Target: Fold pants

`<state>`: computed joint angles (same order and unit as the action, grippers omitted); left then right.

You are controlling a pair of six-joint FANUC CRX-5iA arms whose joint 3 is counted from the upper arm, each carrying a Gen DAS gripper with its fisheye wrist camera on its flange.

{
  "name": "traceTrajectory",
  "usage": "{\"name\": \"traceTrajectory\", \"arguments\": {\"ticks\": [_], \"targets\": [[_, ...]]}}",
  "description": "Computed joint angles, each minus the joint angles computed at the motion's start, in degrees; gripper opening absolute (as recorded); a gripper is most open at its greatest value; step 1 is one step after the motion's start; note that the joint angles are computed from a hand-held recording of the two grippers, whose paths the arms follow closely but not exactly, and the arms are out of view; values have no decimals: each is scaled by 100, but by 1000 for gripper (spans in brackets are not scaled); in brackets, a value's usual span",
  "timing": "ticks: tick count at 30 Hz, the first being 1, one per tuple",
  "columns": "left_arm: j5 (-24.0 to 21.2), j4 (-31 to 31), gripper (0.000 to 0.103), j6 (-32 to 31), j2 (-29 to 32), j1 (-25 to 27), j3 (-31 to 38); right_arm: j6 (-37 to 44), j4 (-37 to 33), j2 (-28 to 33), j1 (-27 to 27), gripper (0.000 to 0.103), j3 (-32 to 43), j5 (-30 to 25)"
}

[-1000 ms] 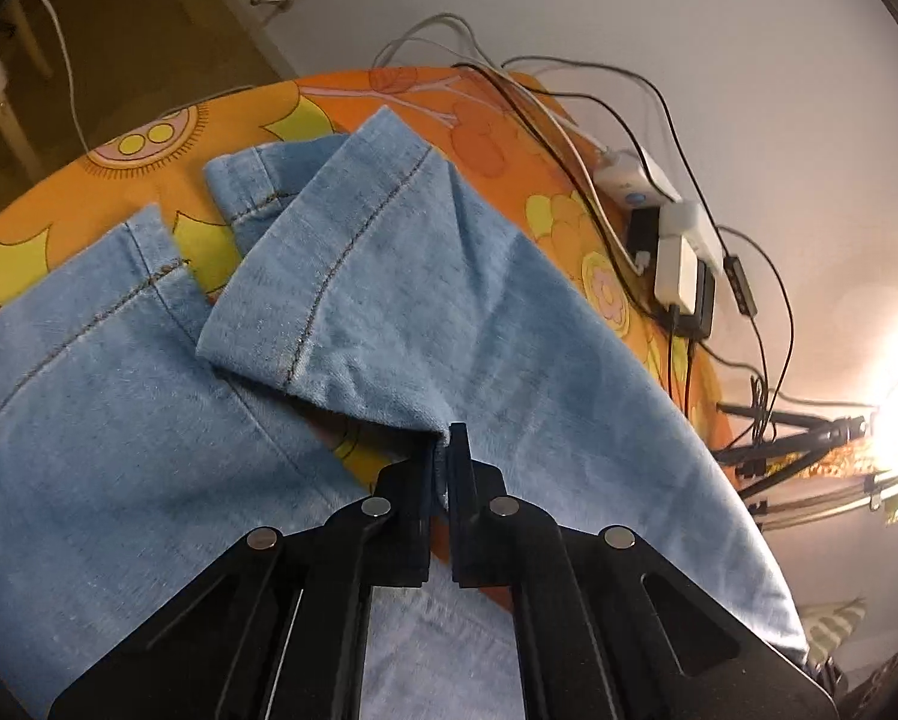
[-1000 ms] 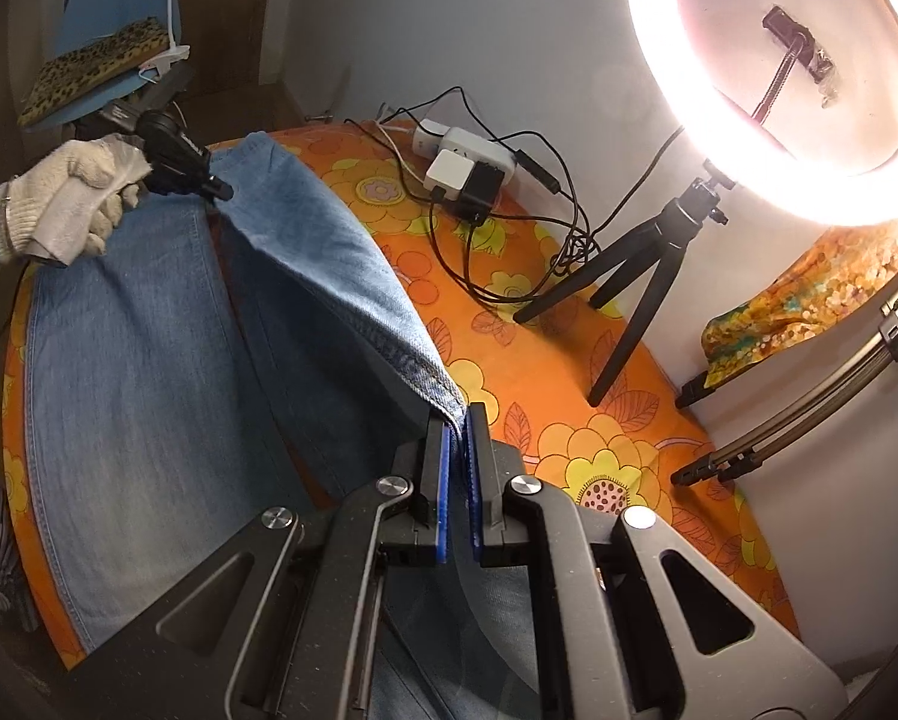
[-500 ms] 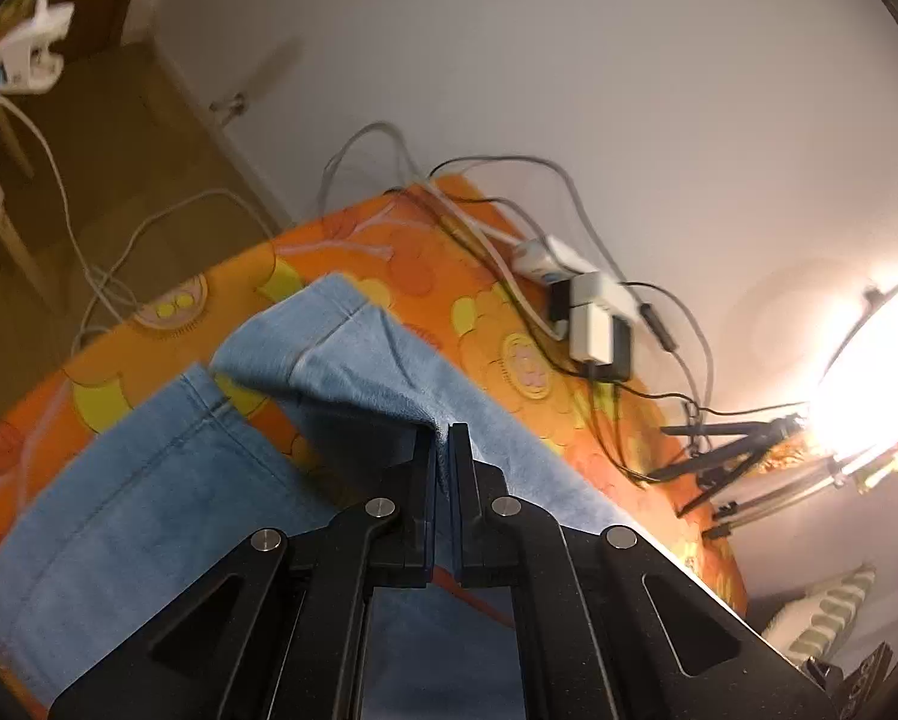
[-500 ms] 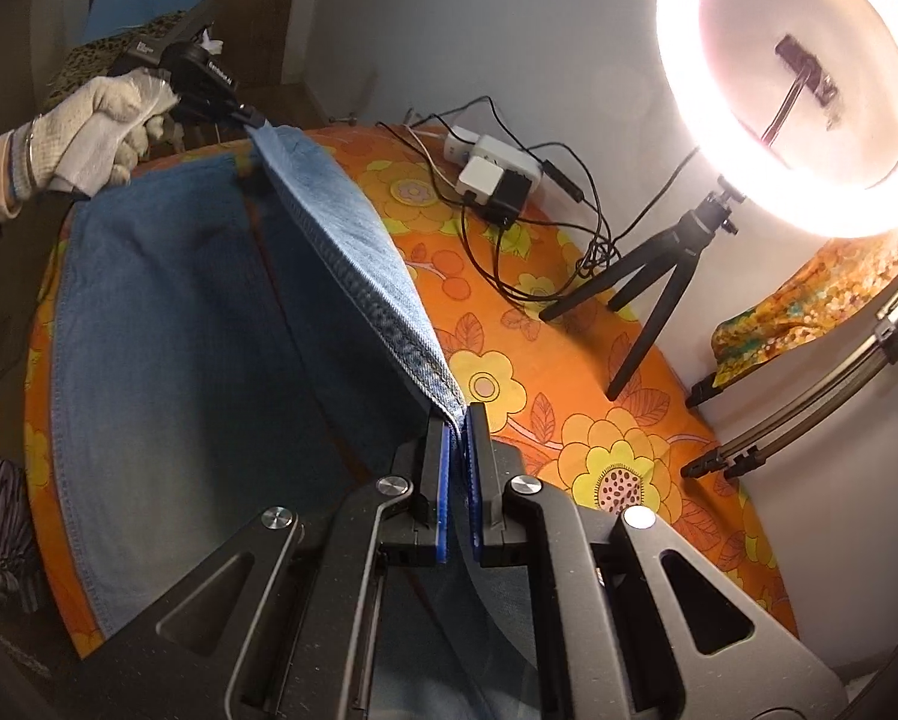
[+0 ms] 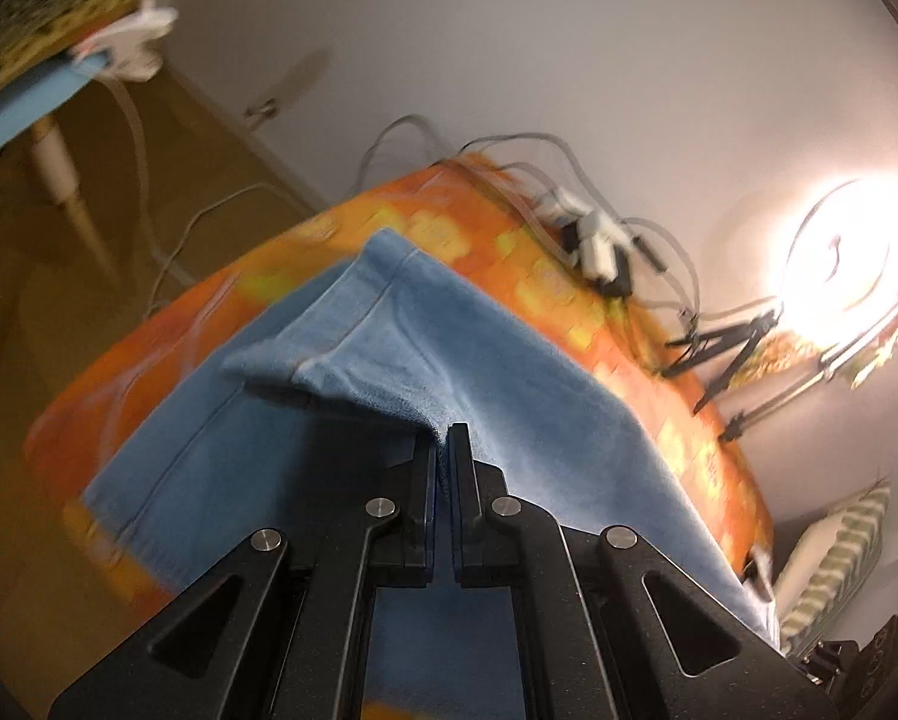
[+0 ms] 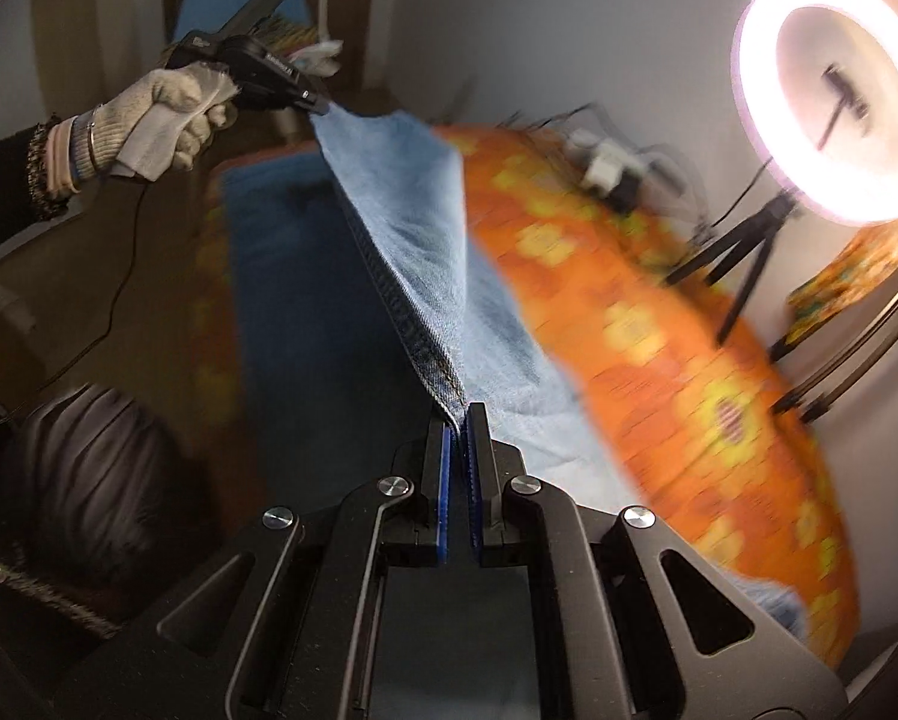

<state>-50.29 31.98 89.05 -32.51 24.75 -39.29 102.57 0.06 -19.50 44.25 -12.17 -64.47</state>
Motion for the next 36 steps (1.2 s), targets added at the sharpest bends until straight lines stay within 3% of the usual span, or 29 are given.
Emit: {"name": "traceTrajectory", "arguments": {"ticks": [5,10,16,20,24,26,31,36], "targets": [[-468,69,2,-220,-758,457,-666,-460,229,-216,573,5,-603,-239],[-678,172,2,-349,-1036,660,-1029,-766,407,-190,970,7,-915,-531],[-589,140,2,-522,-1154,636,-1142,-254,-349,240,410,30,-51,-1013],[-536,243,2,-757,-1197,699,-1258,284,-1079,616,-2,30,809,-1055],[-545,461,3,-1033,-1198,832,-1399,550,-1385,1392,-93,30,1727,-712],[-453,464,9,-1036,-1132,805,-1399,621,-1462,1854,-50,30,2161,-472],[-335,490,16,-1009,-1144,930,-1419,713,-1495,3405,85,30,3564,-179],[-356,593,19,-1000,-1107,1179,-1474,495,-1646,5108,149,31,5387,-598]]}}
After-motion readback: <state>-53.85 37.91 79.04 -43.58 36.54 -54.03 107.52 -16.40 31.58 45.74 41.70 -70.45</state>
